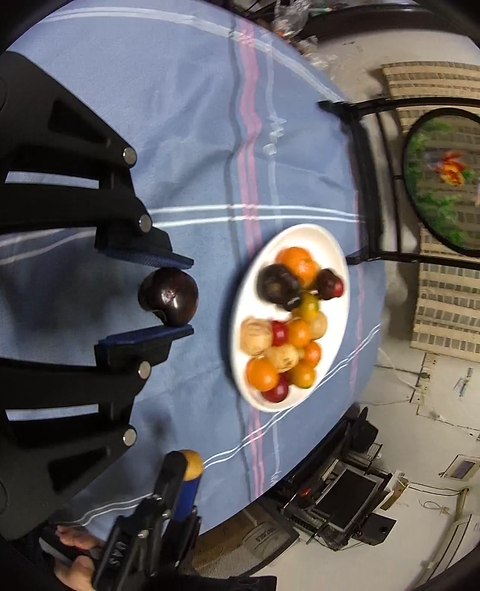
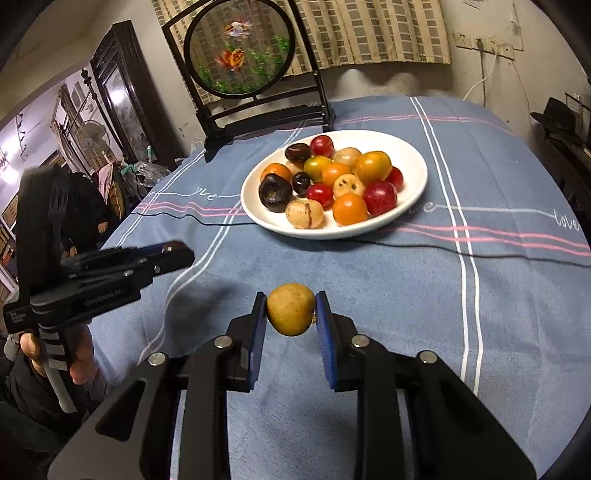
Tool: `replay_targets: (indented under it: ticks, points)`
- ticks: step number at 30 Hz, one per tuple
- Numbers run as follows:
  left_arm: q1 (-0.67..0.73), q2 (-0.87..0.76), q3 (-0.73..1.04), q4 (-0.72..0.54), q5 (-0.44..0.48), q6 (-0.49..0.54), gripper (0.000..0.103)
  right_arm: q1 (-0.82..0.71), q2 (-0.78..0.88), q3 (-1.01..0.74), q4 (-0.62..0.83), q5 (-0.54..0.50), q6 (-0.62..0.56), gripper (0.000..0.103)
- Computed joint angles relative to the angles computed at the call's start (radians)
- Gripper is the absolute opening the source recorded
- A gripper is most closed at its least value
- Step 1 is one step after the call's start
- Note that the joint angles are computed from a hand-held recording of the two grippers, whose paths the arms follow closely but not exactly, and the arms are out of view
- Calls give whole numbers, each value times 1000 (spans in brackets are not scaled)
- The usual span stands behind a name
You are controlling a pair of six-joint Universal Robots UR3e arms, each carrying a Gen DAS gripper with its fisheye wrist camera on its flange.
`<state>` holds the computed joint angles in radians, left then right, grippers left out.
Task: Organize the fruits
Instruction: 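Carry both fruits onto the white plate and open both grippers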
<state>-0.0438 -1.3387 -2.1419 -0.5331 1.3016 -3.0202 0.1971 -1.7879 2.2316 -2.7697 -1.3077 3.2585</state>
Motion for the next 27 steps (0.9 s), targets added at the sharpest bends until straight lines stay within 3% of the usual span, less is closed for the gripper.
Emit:
replay_targets:
  ticks: [7,10,17,25,26,27]
  points:
    - [-57,-276,358,-55,48,-22,31,34,180,-228,41,-57,-62,27]
    - [-71,-465,610,-135,14,-49,31,30,308,-367,46,-65,-98,27]
    - [-117,-800,1039,-296,40,-115,31,18,583,-664,119,-101,-128,27]
    - [-131,-930,1176,-354,19,-129,33,2,640,-688,106,-107,-129,27]
    - [-129,-939,1189,-360,14,-133,35,9,649,-700,111,-126,-131,28]
    - [-126,-937,1189,-359,4,-135,50,17,654,-708,114,-144,-133,33]
